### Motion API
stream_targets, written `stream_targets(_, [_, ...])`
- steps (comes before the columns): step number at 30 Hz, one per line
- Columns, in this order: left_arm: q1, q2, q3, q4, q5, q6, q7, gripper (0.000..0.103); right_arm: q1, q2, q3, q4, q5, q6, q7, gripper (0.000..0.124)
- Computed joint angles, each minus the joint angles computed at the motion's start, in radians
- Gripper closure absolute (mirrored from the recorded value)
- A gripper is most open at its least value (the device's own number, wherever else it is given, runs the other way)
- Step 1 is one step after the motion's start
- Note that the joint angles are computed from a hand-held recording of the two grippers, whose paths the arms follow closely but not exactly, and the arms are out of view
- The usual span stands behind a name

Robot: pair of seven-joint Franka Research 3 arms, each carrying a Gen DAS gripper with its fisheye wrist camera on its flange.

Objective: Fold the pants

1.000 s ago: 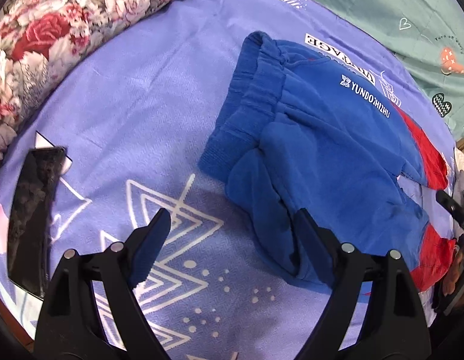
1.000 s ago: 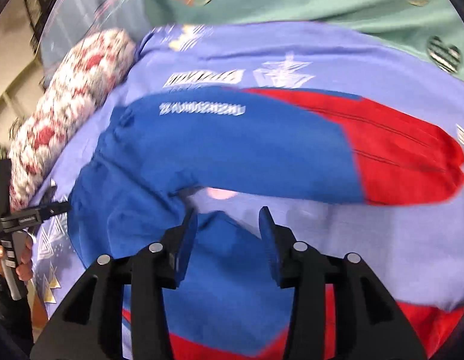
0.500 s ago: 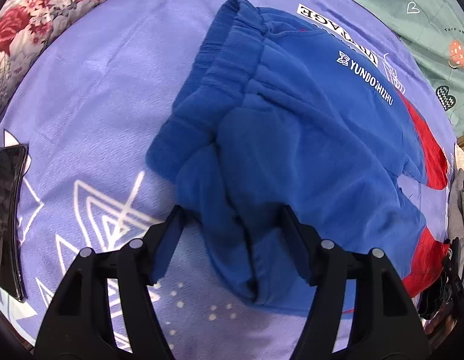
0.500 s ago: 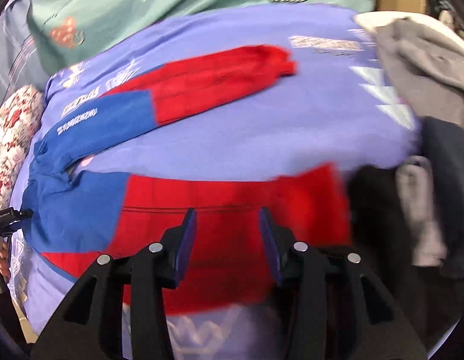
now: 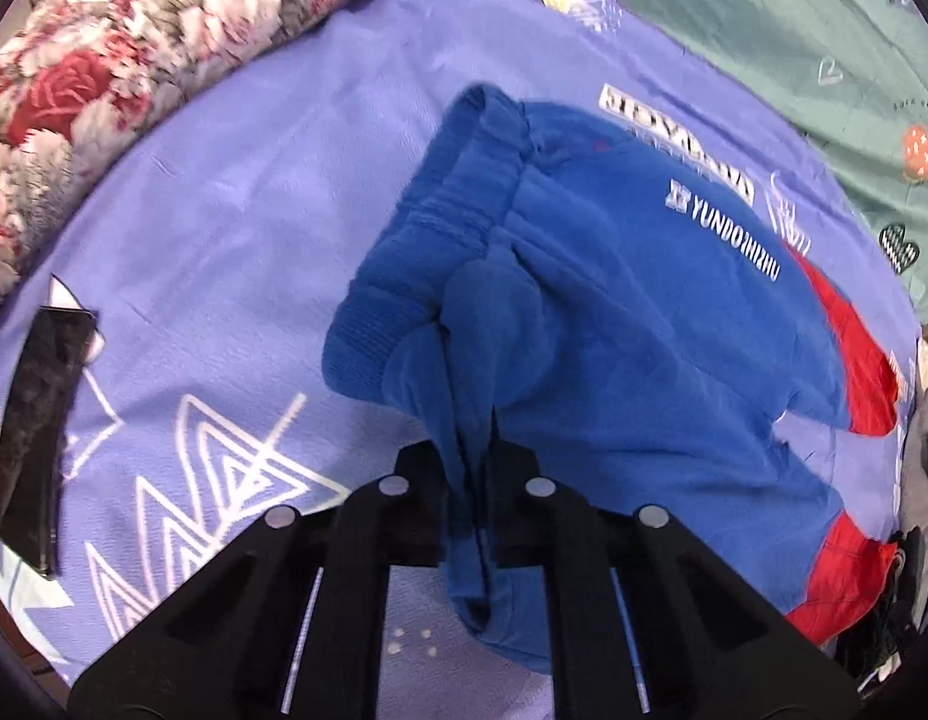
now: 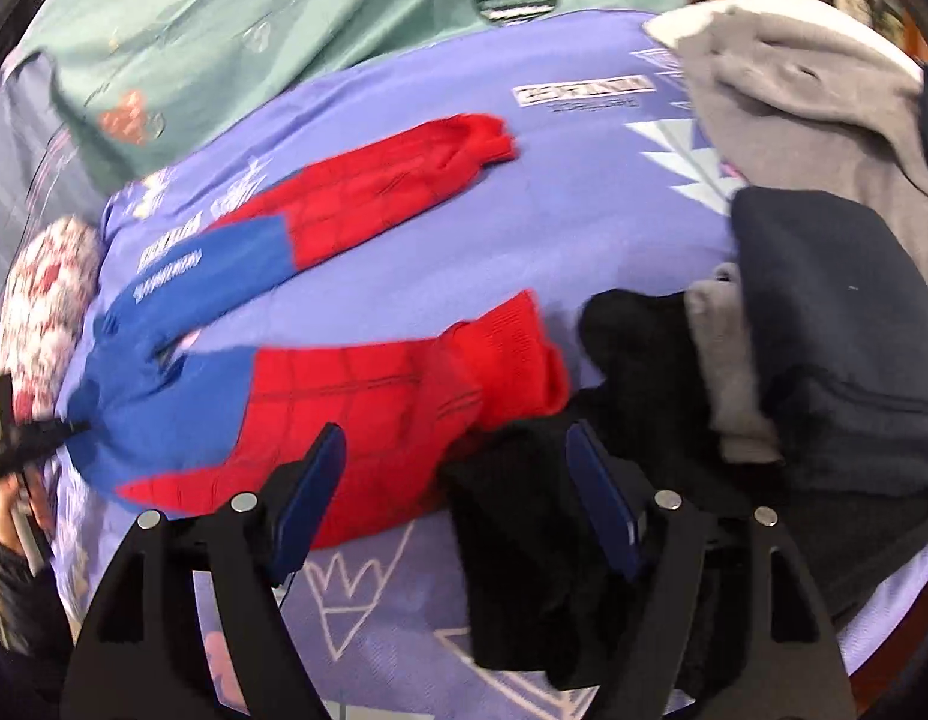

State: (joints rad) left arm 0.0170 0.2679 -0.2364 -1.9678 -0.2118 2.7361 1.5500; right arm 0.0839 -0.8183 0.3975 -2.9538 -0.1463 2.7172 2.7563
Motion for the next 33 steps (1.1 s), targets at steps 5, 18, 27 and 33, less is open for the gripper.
stream_targets(5, [0.063,-0.027,-0.020,-0.006,-0.144,-0.039,0.042,0.095,0.084,0.171,-0.111,0.007,0.092,0.196,-0.108,0.048])
stream_targets(18, [0.051,0.009,0.000,0.046,-0.152,-0.102,0.084,0.091,-0.115,0.301,0.083,0.142,-0.146,0.119,0.110,0.119])
stream_targets(27, [0.015,-0.029,0.021,0.014,-0.105,-0.116,0.164,0.072,0.123,0.036,-0.032,0.099,-0.010,-0.265,0.021,0.115])
stream_targets(33, [0.012,-0.003,0.043,0.032,0.001,-0.151,0.081,0.068,0.117,0.110,-0.002,0.141,-0.058,-0.332,0.062,0.080])
